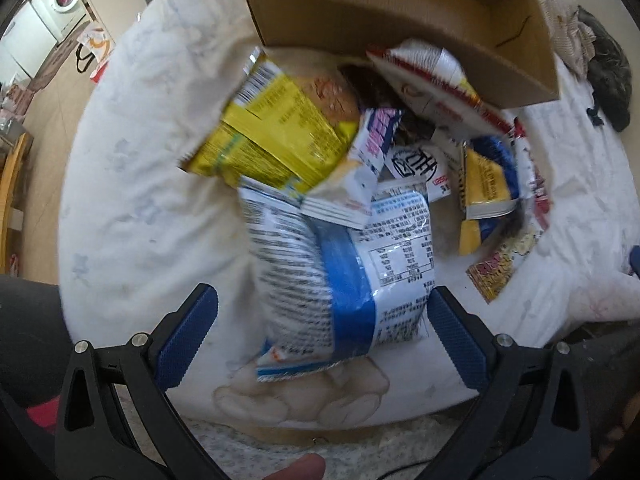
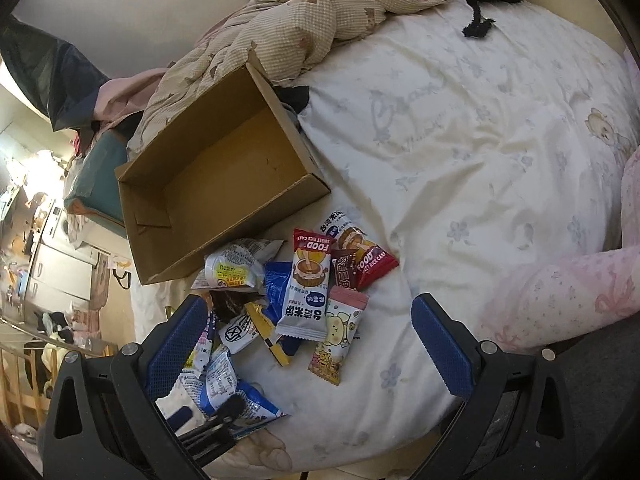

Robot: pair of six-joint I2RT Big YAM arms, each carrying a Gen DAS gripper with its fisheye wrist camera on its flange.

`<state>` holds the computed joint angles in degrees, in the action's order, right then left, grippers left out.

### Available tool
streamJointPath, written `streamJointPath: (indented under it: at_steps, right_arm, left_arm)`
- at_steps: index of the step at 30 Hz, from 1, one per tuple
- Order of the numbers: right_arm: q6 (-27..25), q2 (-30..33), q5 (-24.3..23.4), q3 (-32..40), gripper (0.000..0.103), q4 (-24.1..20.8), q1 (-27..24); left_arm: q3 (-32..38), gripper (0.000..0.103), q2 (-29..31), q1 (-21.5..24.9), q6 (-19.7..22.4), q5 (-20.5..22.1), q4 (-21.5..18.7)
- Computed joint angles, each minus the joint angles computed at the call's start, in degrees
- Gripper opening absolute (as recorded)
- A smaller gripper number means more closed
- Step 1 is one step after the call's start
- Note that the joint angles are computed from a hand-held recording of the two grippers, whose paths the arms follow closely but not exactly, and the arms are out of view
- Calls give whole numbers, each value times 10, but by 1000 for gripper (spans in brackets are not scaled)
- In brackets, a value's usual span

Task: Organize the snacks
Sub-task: 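Grasp the blue-and-white snack bag with the left gripper while the right gripper approaches the pile, then lift the blue-and-white bag with the left gripper while the right gripper grasps a striped wafer bar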

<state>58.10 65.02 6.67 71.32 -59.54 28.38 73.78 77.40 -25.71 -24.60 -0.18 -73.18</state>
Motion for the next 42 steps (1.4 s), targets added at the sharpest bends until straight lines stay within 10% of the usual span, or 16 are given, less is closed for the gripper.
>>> streamJointPath:
  at_steps: [10,21,29,33,42]
  right_arm:
    - [11,-3,-13,-6,103,5,-8]
    - [7,0,-12,-3,103,-1,-8]
    - [-15,32,-37,17,103,-37,-8]
    - [-63,101,-71,50,69,-107,3]
    - [-39,162,-110,42,63,-104,-8]
  left_arm:
    - [-16,59,1,-9,5,40,9]
    - [80,58,-36,50,106,103,-138]
    - [125,58,-14,100,174,53,-111]
    - [146,58,16,109,180,57,-98]
    - [121,59,29,124,161,78,-75]
